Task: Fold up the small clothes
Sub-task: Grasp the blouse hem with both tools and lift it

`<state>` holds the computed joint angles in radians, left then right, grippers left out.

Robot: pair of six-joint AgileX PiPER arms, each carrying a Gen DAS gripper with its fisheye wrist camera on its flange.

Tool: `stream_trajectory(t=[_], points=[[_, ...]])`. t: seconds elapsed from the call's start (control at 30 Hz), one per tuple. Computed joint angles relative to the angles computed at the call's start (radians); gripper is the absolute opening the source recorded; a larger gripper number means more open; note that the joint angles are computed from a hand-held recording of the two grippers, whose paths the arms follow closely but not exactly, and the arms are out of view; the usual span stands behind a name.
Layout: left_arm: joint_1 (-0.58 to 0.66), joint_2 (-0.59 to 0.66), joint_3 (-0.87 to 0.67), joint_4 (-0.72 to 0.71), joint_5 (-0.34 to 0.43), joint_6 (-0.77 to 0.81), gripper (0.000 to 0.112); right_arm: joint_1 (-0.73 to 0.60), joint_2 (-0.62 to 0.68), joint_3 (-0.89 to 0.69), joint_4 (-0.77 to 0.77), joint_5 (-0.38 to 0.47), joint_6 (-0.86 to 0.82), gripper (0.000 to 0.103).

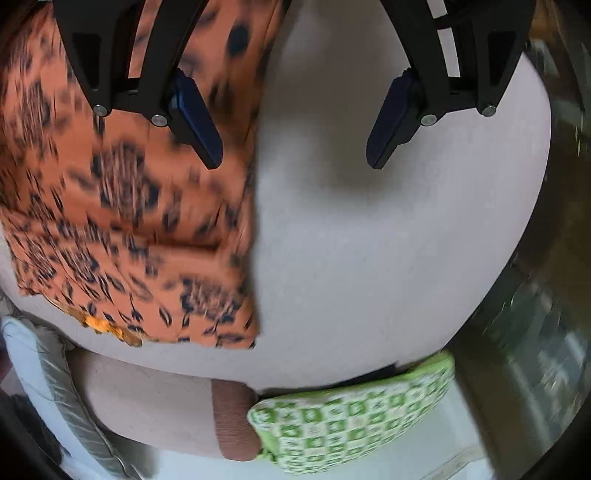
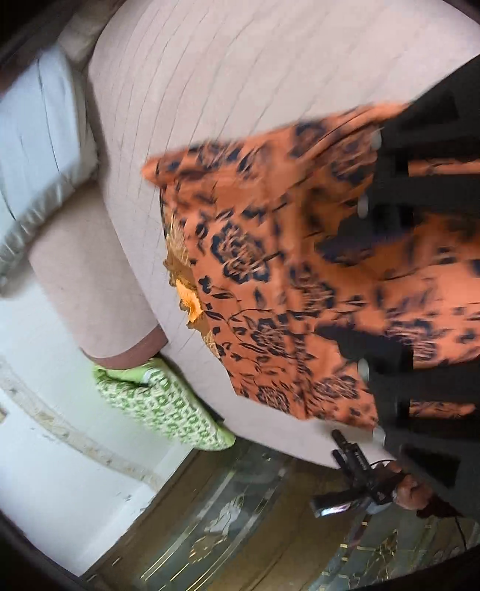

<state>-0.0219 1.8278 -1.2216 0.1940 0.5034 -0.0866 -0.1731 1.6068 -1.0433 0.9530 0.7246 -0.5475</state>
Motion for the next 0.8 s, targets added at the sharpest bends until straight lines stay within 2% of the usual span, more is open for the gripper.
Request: stream_trajectory(t=[0.03, 0.07, 0.2, 0.3, 0.4, 0.43, 0.57, 0.67, 0.8], points=[[0.030, -0.062, 0.074, -0.044, -0.011, 0.054, 0.081, -0.044, -0.061, 0.063, 0.014, 0.017, -0.027, 0.074], [0.050, -0.107, 0.128, -0.073, -0.019, 0.094, 0.081, -0.086, -0.114, 0.113, 0.020, 0.037, -0.053, 0.074], [0.144, -0.257, 0.296, -0.202, -0.004, 0.304, 0.081, -0.294, -0.270, 0.233, -0.108, 0.232, -0.067, 0.074], [0.220, -0.318, 0.374, -0.301, 0.028, 0.444, 0.081, -0.464, -0.306, 0.281, -0.196, 0.395, -0.091, 0.074], [0.257, -0.319, 0.380, -0.294, 0.056, 0.438, 0.081, -0.557, -0.315, 0.339, -0.240, 0.460, -0.105, 0.074], [0.282, -0.316, 0.372, -0.340, 0.084, 0.481, 0.081, -0.571, -0.313, 0.355, -0.268, 0.475, -0.096, 0.074], [0.308, -0.317, 0.366, -0.411, 0.135, 0.549, 0.081, -0.576, -0.309, 0.419, -0.341, 0.476, -0.089, 0.074], [0.302, -0.306, 0.375, -0.391, 0.144, 0.532, 0.081, -0.585, -0.289, 0.476, -0.337, 0.429, -0.117, 0.074], [0.328, -0.284, 0.388, -0.462, 0.175, 0.588, 0.080, -0.541, -0.220, 0.529, -0.299, 0.361, -0.139, 0.072]])
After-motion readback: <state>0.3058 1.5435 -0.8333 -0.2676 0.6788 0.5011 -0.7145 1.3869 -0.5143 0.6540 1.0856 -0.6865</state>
